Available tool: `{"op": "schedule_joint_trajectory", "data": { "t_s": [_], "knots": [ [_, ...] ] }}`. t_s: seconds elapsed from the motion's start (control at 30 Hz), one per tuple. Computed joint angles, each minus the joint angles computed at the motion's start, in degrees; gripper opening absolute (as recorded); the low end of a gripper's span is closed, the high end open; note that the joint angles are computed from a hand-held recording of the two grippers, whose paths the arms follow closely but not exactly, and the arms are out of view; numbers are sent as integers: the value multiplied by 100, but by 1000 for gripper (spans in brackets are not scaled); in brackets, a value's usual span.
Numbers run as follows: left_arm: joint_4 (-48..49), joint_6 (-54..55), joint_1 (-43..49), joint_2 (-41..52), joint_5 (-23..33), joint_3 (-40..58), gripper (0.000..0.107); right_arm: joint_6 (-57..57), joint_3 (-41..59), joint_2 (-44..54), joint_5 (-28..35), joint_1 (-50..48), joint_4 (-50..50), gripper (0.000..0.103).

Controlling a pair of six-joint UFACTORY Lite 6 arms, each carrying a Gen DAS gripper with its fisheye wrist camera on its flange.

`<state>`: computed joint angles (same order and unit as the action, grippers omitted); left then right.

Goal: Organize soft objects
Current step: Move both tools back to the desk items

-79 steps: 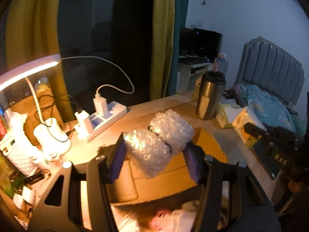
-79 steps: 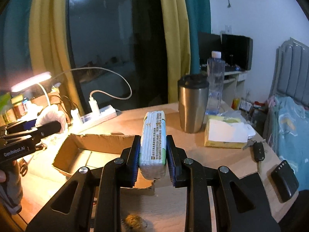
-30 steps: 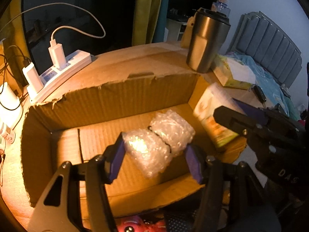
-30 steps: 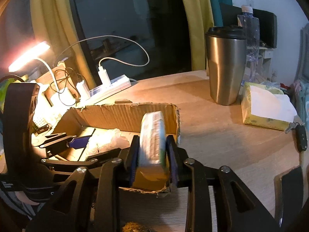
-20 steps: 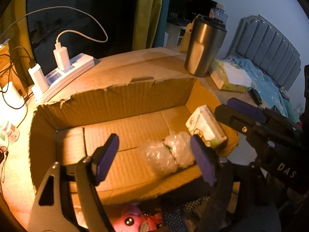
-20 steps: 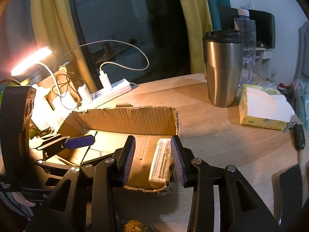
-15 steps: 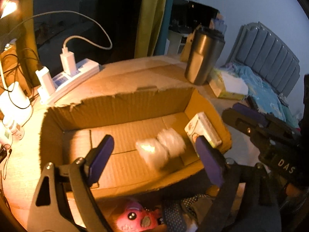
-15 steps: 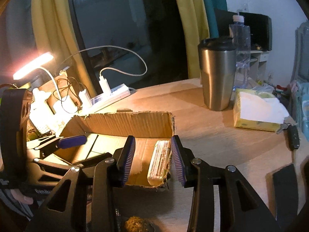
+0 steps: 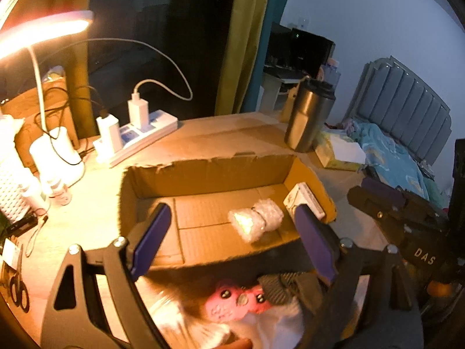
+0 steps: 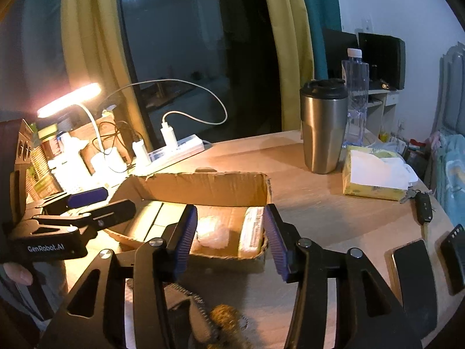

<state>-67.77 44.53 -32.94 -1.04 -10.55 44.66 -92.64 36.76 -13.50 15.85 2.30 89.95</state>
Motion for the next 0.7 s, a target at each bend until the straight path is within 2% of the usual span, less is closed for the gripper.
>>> {"op": "schedule_joint_trajectory", "data": {
  "t_s": [0.13, 0.3, 0.4, 0.6, 0.7],
  "knots": [
    [10, -28, 59, -510, -39, -464, 88, 558, -201, -359, -241, 343, -416, 51],
    [643, -732, 234, -1096, 47, -1075, 88, 1448, -456, -690, -624, 896, -1111, 51],
    [725, -793, 311, -1467, 42, -1450, 88, 2047, -549, -760, -776, 1100, -1635, 51],
    [464, -533, 452, -2131, 28, -2083, 88, 3909, -736, -929, -996, 1394, -3384, 51],
    [703, -784, 507, -2287, 37, -2332, 88, 5039, -816, -987, -1041, 1471, -4476, 51]
  ]
}}
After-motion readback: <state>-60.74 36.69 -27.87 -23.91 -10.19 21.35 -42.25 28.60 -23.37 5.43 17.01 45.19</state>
